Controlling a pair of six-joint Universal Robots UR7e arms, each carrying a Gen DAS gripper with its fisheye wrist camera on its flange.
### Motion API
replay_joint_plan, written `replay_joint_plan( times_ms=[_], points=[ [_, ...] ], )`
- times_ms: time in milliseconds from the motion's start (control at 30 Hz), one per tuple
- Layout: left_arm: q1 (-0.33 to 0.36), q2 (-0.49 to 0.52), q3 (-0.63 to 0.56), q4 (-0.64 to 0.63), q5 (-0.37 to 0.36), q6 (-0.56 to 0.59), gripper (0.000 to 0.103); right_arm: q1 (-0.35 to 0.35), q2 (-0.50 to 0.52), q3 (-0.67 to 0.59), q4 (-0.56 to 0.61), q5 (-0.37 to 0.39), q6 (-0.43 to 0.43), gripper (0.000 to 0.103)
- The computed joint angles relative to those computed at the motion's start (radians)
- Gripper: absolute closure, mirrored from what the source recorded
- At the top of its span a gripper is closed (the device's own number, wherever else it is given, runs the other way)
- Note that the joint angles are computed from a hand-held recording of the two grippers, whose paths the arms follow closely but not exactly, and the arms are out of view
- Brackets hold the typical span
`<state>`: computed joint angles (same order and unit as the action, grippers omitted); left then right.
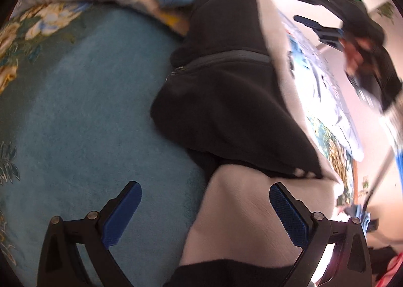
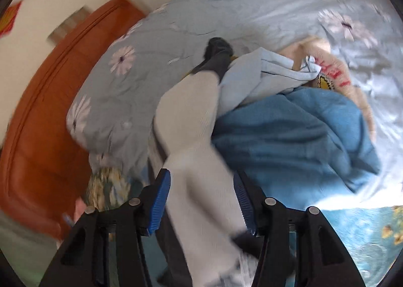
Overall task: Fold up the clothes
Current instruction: 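Lift the jacket from the pile with the right gripper and pull it onto the blanket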
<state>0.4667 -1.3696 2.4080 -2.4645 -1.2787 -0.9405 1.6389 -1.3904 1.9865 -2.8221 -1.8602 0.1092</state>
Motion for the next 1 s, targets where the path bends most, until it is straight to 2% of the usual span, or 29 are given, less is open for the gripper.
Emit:
replay_joint_plan(
  times_ms=[67, 133, 233, 300, 367, 467, 533, 567, 767, 933, 1000],
  points=[
    [0.006, -0.008, 0.003, 0.007, 0.000, -0.005, 0.000, -0.057, 0.038, -0.024, -0.022, 0.118, 0.080, 0.049],
    [0.006, -0.018, 0.007, 0.017, -0.002, -0.006, 0.000, -0.080, 0.063, -0.040, -0.021, 0.154, 0.140, 0.049],
    [0.007, -0.021, 0.007, 0.030, -0.017, -0.003, 0.000, -0.079, 0.081, -0.047, -0.037, 0.188, 0.169, 0.052],
    [0.006, -0.022, 0.005, 0.042, -0.028, -0.007, 0.000, -0.047, 0.081, -0.052, -0.025, 0.129, 0.171, 0.080],
    [-0.002, -0.032, 0.002, 0.054, -0.032, -0.014, 0.000, -0.022, 0.068, -0.055, 0.004, 0.108, 0.158, 0.088],
    [-0.028, -0.062, -0.003, 0.088, -0.025, -0.031, 0.000, -0.010, 0.016, -0.027, 0.010, 0.164, 0.138, 0.090],
    [-0.053, -0.094, -0.008, 0.123, -0.019, -0.046, 0.000, -0.019, -0.045, 0.026, -0.026, 0.252, 0.150, 0.090],
    [-0.064, -0.107, -0.011, 0.141, -0.018, -0.053, 0.000, -0.016, -0.077, 0.052, -0.043, 0.269, 0.161, 0.091],
    [-0.122, -0.121, -0.040, 0.198, -0.008, -0.080, 0.000, 0.011, -0.360, 0.221, -0.074, 0.303, 0.216, 0.090],
    [-0.194, -0.133, -0.055, 0.230, 0.004, -0.108, 0.000, 0.116, -0.652, 0.313, -0.008, 0.189, 0.221, 0.090],
    [-0.225, -0.137, -0.063, 0.240, 0.000, -0.121, 0.000, 0.185, -0.758, 0.336, 0.028, 0.100, 0.252, 0.090]
  ],
)
